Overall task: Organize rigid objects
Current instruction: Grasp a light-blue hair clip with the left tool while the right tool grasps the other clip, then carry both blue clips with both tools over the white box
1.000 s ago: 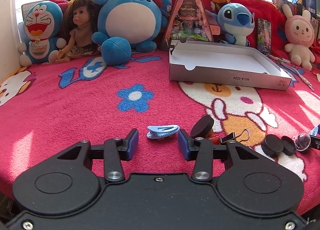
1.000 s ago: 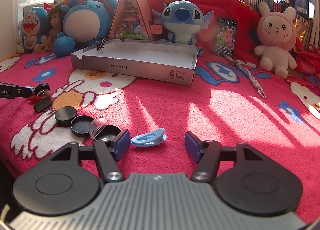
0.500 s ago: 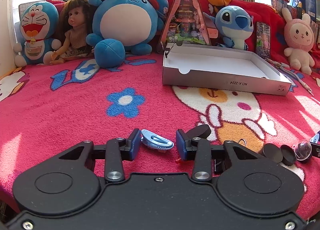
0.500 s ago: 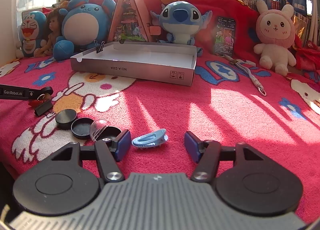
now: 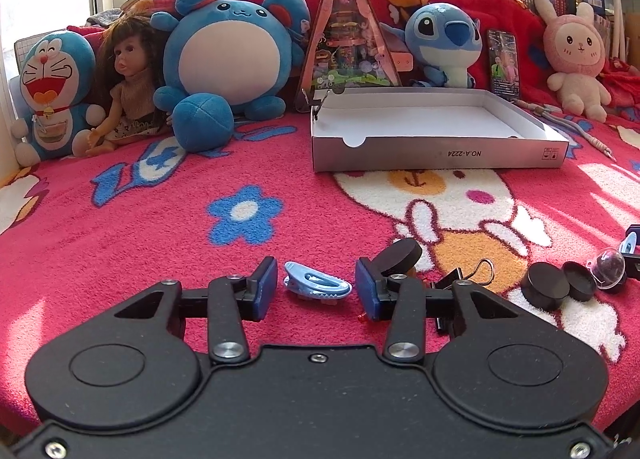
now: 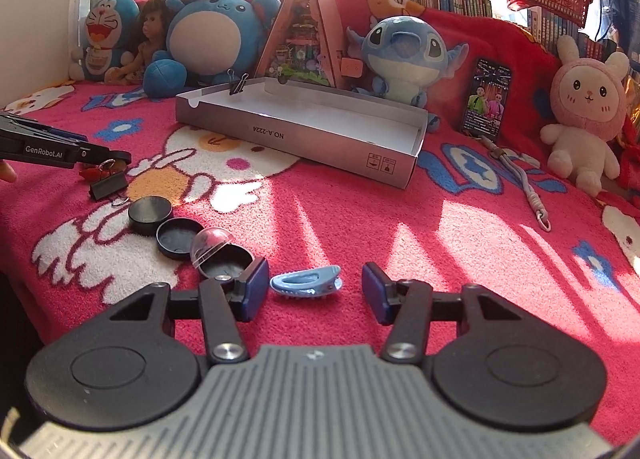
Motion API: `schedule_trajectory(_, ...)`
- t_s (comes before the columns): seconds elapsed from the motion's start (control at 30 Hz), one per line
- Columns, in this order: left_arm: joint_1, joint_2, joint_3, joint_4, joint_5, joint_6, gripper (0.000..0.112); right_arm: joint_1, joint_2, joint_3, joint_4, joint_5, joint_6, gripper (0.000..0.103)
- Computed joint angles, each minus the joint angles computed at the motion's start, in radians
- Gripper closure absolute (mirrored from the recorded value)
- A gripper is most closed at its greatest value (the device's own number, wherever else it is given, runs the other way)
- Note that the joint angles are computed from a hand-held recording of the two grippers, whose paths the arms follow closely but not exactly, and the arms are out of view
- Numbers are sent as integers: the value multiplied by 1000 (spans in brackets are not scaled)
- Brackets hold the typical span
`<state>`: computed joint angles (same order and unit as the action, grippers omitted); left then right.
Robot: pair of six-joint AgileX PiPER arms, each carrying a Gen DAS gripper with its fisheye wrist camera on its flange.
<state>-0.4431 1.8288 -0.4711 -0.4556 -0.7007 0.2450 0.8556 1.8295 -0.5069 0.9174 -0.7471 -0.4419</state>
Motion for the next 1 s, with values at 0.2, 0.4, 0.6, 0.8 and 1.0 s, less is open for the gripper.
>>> schedule_trajectory(0.2,-6,2,7,2,-10,-1,78,26,12,-9,43,-30,11,58)
schedule_trajectory(0.4,4,-39,-5,5,35,-21,78,23,7,-25,89,-53,24,59)
schedule_trajectory(0.6,33,-73,-81,10,138,-19,78,-35,-13,-62,107,-24,46,59)
schedule_trajectory(0.8,77,-91,-199,110,269,-90,78,-118,-42,-116,98,43,39,59)
schedule_trajectory(1.0,88,-66,-367,93,423,-48,78,-233,-54,-204,66,185,50,59)
